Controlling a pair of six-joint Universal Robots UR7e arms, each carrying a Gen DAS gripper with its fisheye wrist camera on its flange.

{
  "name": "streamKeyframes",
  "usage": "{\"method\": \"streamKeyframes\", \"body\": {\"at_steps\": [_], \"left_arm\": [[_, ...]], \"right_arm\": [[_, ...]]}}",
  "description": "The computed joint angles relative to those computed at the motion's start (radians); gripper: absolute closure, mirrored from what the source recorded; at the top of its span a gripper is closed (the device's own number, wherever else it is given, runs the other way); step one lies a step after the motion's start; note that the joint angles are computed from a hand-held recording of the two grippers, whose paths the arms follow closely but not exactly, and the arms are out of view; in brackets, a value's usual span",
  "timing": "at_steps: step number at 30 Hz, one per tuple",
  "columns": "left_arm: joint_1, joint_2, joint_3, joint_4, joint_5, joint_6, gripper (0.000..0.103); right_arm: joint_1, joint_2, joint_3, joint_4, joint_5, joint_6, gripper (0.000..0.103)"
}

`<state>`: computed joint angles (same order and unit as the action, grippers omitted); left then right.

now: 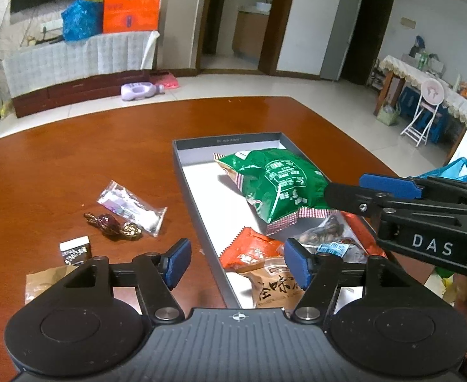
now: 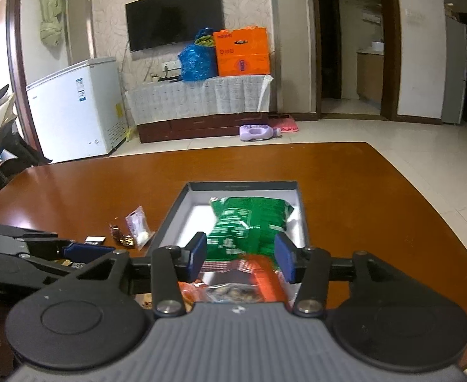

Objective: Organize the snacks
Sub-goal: 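Move both open grippers back toward the remaining snacks on the table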

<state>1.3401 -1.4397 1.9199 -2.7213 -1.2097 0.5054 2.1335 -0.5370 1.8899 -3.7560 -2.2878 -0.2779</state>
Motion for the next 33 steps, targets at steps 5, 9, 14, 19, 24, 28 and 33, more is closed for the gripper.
{"method": "streamKeyframes", "body": {"at_steps": [5,9,14,19,24,28,33], "left_arm": [[0.008,-0.007,-0.003,-0.01,0.006,0.01,0.035],[0.018,-0.013,-0.01,-0.015,0.011,0.013,0.035],[0.034,-0.016,-0.024,-0.023,0.022,0.021,0.033],[0.059,-0.025,-0.038,-0.027,0.025,0.034,0.033],[0.08,-0.036,-0.053,-0.023,0.026,0.044,0.033],[0.09,-0.043,-0.061,-0.022,0.027,0.05,0.032],[0.105,-0.043,-0.07,-0.036,0.042,0.062,0.031]], "right_arm": [[0.011,0.019,-0.026,0.018,0.019,-0.011,0.047],[0.021,0.041,-0.063,0.041,0.04,-0.014,0.047],[0.033,0.063,-0.094,0.065,0.055,-0.019,0.046],[0.037,0.081,-0.122,0.092,0.063,-0.017,0.044],[0.044,0.1,-0.144,0.109,0.065,-0.025,0.041],[0.048,0.107,-0.155,0.123,0.072,-0.021,0.041],[0.051,0.118,-0.175,0.151,0.077,-0.029,0.039]]}}
